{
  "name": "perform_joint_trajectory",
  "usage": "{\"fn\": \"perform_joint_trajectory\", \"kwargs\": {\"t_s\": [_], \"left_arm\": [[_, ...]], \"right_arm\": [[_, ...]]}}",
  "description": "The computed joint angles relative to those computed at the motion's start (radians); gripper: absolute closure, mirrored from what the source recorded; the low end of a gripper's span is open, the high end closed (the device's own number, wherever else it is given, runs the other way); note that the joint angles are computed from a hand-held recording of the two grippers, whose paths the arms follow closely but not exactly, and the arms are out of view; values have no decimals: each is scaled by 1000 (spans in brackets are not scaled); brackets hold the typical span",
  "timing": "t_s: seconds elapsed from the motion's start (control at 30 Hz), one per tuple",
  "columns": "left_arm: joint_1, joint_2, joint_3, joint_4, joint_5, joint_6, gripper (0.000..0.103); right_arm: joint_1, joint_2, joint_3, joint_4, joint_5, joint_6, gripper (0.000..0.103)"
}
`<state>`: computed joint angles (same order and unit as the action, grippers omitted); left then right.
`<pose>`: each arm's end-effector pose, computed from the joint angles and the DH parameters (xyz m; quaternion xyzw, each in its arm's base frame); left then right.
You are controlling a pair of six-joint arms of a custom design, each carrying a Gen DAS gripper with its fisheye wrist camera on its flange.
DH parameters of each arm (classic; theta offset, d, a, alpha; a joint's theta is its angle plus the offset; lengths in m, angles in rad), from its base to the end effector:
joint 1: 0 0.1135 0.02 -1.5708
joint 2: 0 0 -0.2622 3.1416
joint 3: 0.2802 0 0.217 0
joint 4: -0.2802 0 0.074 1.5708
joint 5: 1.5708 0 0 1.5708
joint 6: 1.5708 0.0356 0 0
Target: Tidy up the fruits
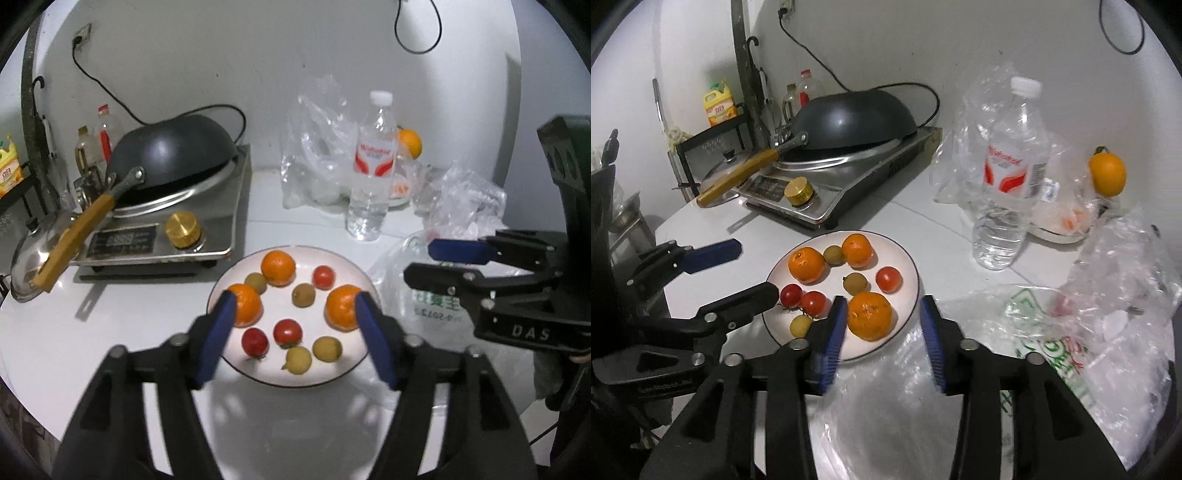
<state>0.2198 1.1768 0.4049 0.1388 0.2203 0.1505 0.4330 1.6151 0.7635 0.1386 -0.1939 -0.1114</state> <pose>0.1952 0.0356 0.1888 0.0189 0.8879 -0.0137 0.4595 0.2663 0.1307 0.1868 -0.2821 0.8610 0.1532 0.3945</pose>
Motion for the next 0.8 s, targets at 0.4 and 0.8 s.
{"fn": "perform_joint_trajectory", "kwargs": {"t_s": [0.4,0.8], "left_arm": [[-56,-337,13,-188,-91,-100,8],[-210,-571,103,-333,-361,-142,1]], "right_arm": [[-44,-280,-131,-34,31,-1,48],[-65,-549,-149,-104,88,-14,40]]}}
